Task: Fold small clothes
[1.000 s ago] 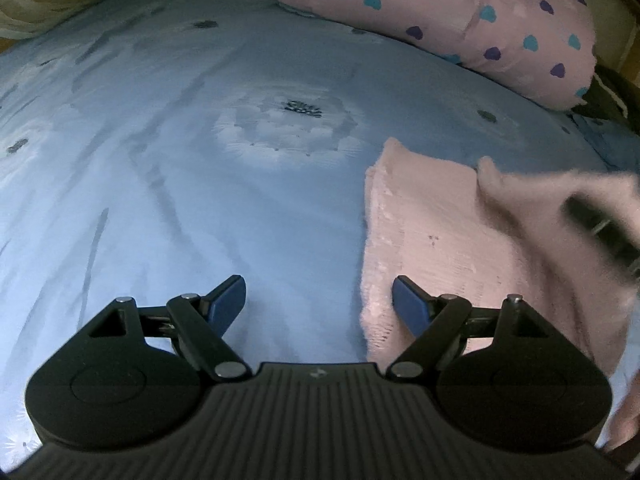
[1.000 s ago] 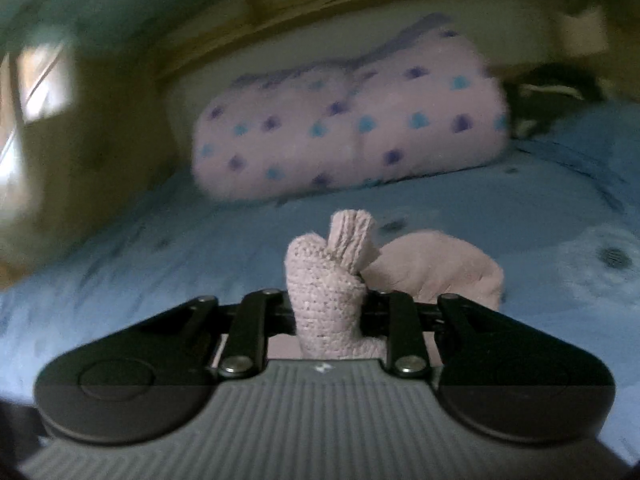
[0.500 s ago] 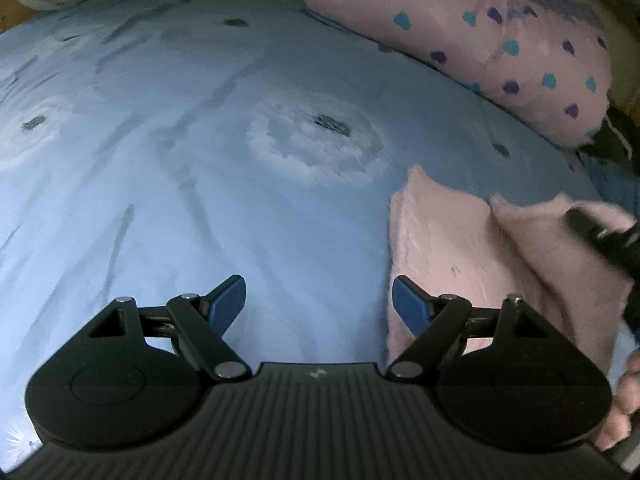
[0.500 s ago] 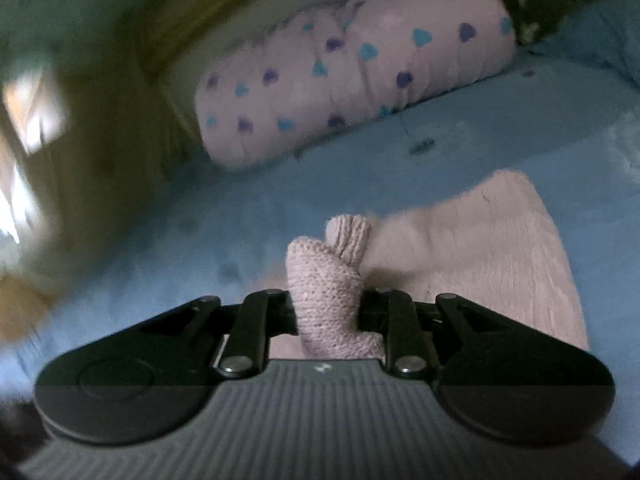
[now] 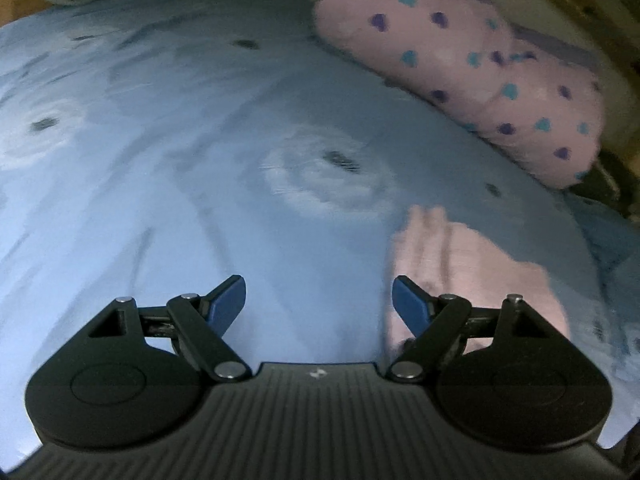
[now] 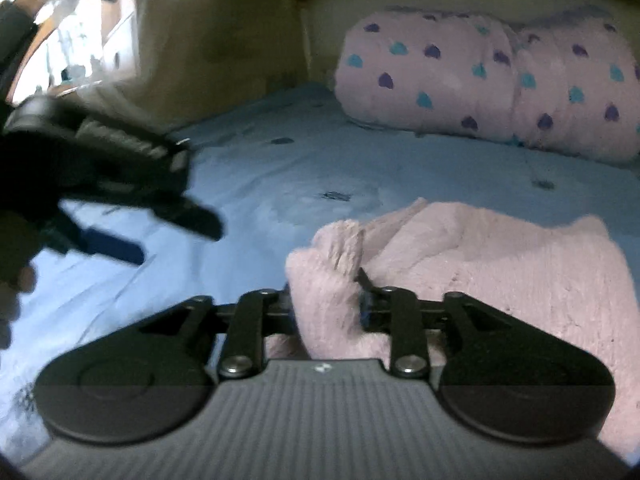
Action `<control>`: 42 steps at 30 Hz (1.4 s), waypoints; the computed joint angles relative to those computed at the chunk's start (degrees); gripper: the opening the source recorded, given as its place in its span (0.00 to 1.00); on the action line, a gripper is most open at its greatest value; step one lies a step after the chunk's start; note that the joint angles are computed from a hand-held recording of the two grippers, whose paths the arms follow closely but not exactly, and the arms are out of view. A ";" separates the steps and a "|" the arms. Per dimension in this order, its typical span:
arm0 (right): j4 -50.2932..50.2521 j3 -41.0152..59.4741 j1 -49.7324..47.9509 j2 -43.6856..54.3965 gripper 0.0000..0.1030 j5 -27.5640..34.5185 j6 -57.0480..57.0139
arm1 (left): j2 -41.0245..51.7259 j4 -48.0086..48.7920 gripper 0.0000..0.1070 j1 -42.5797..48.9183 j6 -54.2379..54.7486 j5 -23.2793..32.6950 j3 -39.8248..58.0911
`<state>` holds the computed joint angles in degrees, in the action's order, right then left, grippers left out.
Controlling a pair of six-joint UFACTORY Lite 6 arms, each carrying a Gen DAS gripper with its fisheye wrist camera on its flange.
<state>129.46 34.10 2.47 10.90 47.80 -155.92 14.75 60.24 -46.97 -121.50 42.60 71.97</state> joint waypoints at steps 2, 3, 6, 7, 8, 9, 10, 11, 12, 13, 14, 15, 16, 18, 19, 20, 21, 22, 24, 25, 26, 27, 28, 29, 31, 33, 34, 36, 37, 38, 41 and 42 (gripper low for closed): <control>-8.54 1.59 -2.47 -0.84 0.48 0.11 8.53 | 1.24 1.91 0.79 -0.75 -0.75 -1.59 1.58; -13.52 2.16 -4.47 -1.69 0.49 0.84 13.32 | 2.14 2.69 0.79 -1.11 -0.96 -2.13 2.66; -21.09 0.16 -9.42 -6.17 0.51 3.44 18.93 | 5.79 3.64 0.79 -2.05 0.46 -2.60 7.08; -24.01 -0.11 -11.72 -7.35 0.51 4.73 20.89 | 7.07 3.78 0.79 -2.23 1.06 -2.74 8.62; -26.56 -0.22 -14.00 -8.28 0.51 6.06 22.90 | 8.72 3.96 0.79 -2.28 1.67 -3.19 10.58; -28.45 0.34 -16.10 -8.03 0.51 7.27 24.33 | 9.87 4.62 0.79 -2.25 1.51 -3.89 11.80; -29.93 0.90 -18.04 -7.89 0.51 8.14 25.73 | 11.12 5.35 0.79 -2.10 1.25 -4.84 13.10; -31.15 1.11 -20.32 -7.99 0.51 9.11 26.71 | 12.34 6.21 0.79 -1.88 0.82 -5.94 14.28; -32.19 1.39 -23.04 -8.12 0.51 10.22 27.53 | 13.97 6.82 0.78 -1.47 0.80 -7.07 16.02; -32.40 1.76 -24.93 -7.83 0.51 10.99 27.74 | 15.60 6.60 0.78 -0.89 1.69 -7.99 17.97; -32.44 2.13 -27.17 -7.35 0.51 11.97 27.84 | 18.16 5.88 0.78 -0.24 3.12 -8.63 21.04; -32.09 2.77 -29.10 -6.45 0.51 12.63 27.84 | 20.46 4.90 0.78 0.38 4.79 -8.98 23.83; -31.25 3.35 -30.71 -5.52 0.51 12.83 27.71 | 23.44 3.32 0.78 0.96 7.20 -9.00 27.51; -29.33 4.60 -32.97 -2.88 0.52 12.88 27.00 | 29.00 -1.18 0.78 2.27 12.94 -8.67 34.61; -27.66 6.40 -32.67 -0.60 0.52 11.84 27.06 | 31.39 -3.27 0.78 2.88 15.37 -8.42 37.61; -26.69 7.31 -33.06 1.02 0.53 11.30 26.98 | 34.14 -5.47 0.78 3.58 17.42 -8.43 40.91; -25.76 8.78 -33.21 3.15 0.54 10.72 27.11 | 35.96 -7.15 0.78 4.13 18.39 -8.73 42.96; -24.97 9.81 -33.18 4.89 0.54 10.27 27.27 | 37.43 -8.23 0.77 4.60 18.48 -9.25 44.33; -22.99 11.76 -32.49 8.16 0.54 9.34 28.14 | 38.70 -6.46 0.66 4.79 16.22 -10.63 44.62; -22.60 12.40 -32.64 9.43 0.54 9.52 28.59 | 39.10 -5.15 0.46 4.38 15.79 -9.89 45.00; -22.10 12.94 -32.49 10.84 0.54 9.66 28.95 | 38.36 -2.44 0.35 3.98 13.92 -9.95 43.87; -21.69 13.60 -32.02 12.06 0.54 9.58 29.33 | 37.15 0.15 0.29 3.59 11.34 -9.68 42.25; -21.74 13.74 -31.93 12.99 0.54 9.84 29.46 | 35.25 2.89 0.25 3.30 8.00 -9.45 39.89; -22.15 13.51 -32.08 13.50 0.54 10.21 29.39 | 33.22 5.03 0.22 3.02 5.02 -8.64 37.64; -22.63 12.95 -31.93 13.40 0.54 10.58 29.15 | 30.83 7.60 0.19 2.40 1.84 -5.59 35.08; -22.81 11.65 -31.90 12.32 0.54 11.10 27.89 | 30.87 5.79 0.15 2.32 5.76 -1.54 35.66; -23.07 11.33 -31.77 12.01 0.54 11.37 27.44 | 31.85 3.99 0.13 2.58 8.25 0.25 36.81; -23.13 10.48 -31.21 11.48 0.54 11.62 26.18 | 34.65 -0.02 0.13 2.81 12.55 5.69 40.37; -22.42 9.87 -30.68 11.12 0.54 11.11 25.10 | 34.25 -1.41 0.13 3.39 13.06 5.61 39.49; -21.30 9.27 -30.05 10.76 0.55 10.17 23.75 | 32.09 -1.67 0.13 4.07 11.44 3.14 36.22; -20.13 8.94 -29.55 11.29 0.56 9.46 21.56 | 24.59 4.69 0.14 5.05 1.57 -3.65 25.60; -20.44 9.38 -29.70 11.65 0.56 9.73 22.29 | 23.48 5.34 0.15 4.87 1.43 -3.40 24.75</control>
<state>109.02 43.48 -27.23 22.55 57.53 -133.63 38.22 65.58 -42.09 -120.08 39.19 96.72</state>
